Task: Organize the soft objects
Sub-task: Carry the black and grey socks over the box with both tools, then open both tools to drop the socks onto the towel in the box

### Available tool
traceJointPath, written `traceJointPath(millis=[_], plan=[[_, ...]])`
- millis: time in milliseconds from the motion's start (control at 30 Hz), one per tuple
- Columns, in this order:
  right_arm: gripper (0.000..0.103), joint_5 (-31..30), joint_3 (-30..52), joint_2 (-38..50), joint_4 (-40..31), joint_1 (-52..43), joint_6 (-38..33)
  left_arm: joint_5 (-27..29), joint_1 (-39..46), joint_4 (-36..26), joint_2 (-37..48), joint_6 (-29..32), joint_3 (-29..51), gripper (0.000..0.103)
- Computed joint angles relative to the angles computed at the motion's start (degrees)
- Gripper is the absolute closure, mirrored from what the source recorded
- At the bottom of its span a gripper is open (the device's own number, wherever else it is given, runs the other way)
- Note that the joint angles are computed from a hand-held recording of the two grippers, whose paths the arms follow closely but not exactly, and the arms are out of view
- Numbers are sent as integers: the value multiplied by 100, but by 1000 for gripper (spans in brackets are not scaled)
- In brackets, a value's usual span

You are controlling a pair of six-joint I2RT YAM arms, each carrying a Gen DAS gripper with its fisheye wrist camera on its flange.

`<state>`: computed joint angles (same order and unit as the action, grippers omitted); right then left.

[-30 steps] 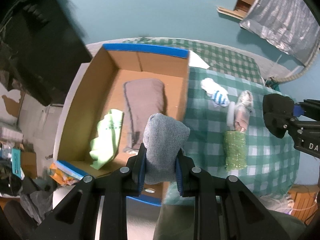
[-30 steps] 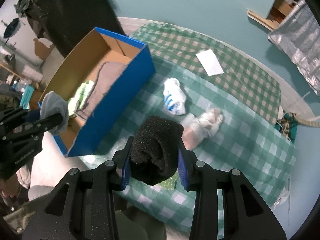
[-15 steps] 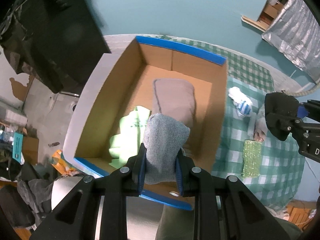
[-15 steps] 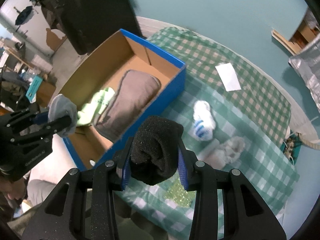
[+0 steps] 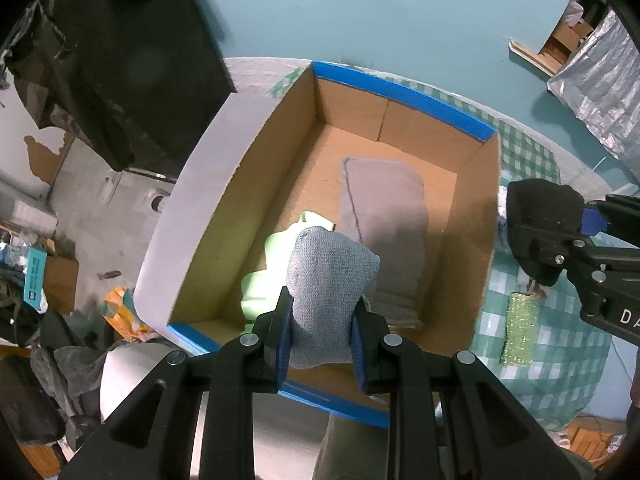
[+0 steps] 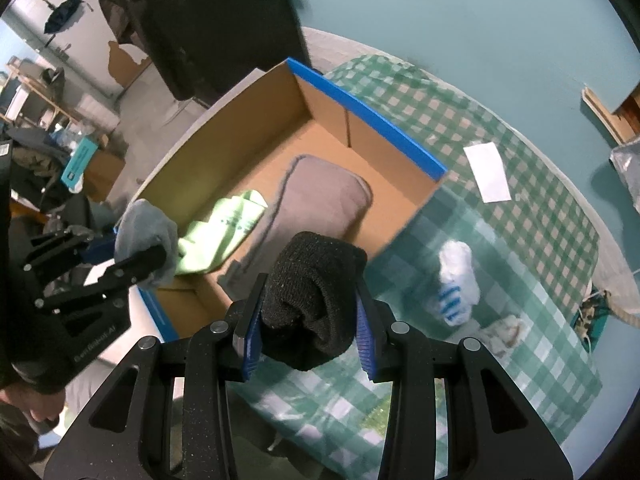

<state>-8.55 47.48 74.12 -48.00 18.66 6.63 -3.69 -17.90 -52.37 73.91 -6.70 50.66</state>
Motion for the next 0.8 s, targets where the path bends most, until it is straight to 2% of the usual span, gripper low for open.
traceJointPath(millis=[567, 800], plan=[[65, 104, 589, 1474, 611, 752, 497, 205, 641, 324, 571, 436, -84, 78], [57, 106, 575, 1629, 727, 800, 667, 190, 747, 415, 661, 575, -118, 69]])
